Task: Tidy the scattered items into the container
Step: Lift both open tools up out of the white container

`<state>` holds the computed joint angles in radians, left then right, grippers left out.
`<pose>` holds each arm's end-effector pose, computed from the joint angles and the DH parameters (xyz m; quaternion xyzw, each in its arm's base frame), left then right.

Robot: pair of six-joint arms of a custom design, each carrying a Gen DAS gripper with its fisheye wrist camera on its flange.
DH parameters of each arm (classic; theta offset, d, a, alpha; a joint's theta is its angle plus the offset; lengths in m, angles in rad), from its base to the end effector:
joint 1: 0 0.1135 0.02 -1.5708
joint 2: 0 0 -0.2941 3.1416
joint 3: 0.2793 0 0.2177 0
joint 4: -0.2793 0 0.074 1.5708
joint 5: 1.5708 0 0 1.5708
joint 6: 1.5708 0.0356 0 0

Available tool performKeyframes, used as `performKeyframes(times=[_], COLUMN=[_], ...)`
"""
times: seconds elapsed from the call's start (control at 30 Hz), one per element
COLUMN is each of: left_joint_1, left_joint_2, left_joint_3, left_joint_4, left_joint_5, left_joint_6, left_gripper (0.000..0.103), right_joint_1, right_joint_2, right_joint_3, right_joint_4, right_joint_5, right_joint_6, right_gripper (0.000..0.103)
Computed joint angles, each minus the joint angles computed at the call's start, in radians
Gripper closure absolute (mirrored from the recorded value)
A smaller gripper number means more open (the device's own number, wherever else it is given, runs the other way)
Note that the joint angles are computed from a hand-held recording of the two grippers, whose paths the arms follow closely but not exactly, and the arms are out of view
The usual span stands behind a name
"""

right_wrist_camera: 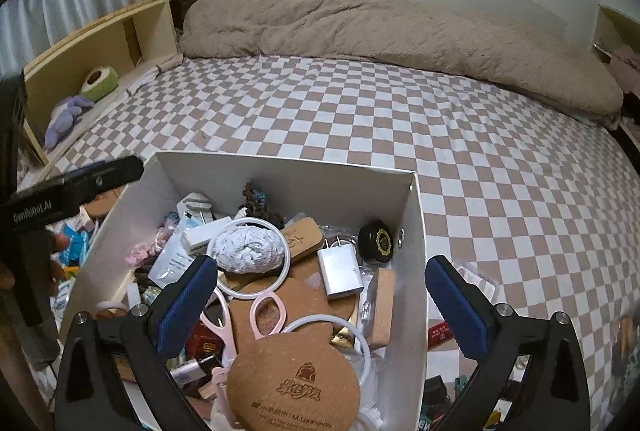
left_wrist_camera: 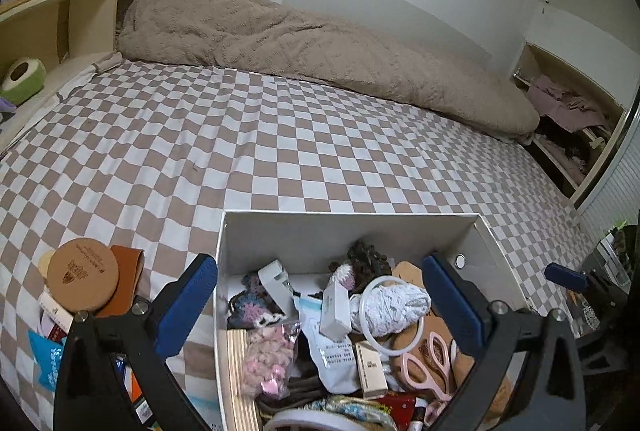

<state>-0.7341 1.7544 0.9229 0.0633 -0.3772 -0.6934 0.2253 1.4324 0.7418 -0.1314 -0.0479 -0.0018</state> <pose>0.2583 -0.2154 0.2140 -0.0548 0.9055 -0.1207 0.4030 0.2468 0.0583 0.2375 -0.1141 0.9235 0.0629 0.3608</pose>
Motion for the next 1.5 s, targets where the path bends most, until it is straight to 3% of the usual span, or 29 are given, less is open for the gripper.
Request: performKeyframes(times=[0.3, 0.93, 1.3, 1.5], left_joint_1=[-0.074, -0.309, -0.401, -0.438], left_joint_2=[-0.065, -0.19, -0.195, -0.196], left_joint_3=[-0.033, 0.006, -0.025, 0.002], left_joint_4=[-0.035, -0.297, -0.366, -0.339], left_joint_5=[-0.088, -0.343, -0.407, -0.437], left_joint_6=[-0.042, -0.163, -0.277, -0.243], left_gripper=[0.0, 0.0, 0.0, 0.0], right_joint_1=[-0.038, -0.002, -0.026, -0.131], right_joint_2=[-0.13, -0.482, -0.641, -0.655], right_joint_3=[-0.08, -0.202, -0.262, -0.323], right_joint_4=[0.025, -0.01, -0.023, 0.035], right_joint_5=[0.014, 0.016, 0.013, -0.105], right_joint_6=[0.007, 0.022, -0.025, -0.045], right_gripper=[0.0, 0.0, 0.0, 0.0])
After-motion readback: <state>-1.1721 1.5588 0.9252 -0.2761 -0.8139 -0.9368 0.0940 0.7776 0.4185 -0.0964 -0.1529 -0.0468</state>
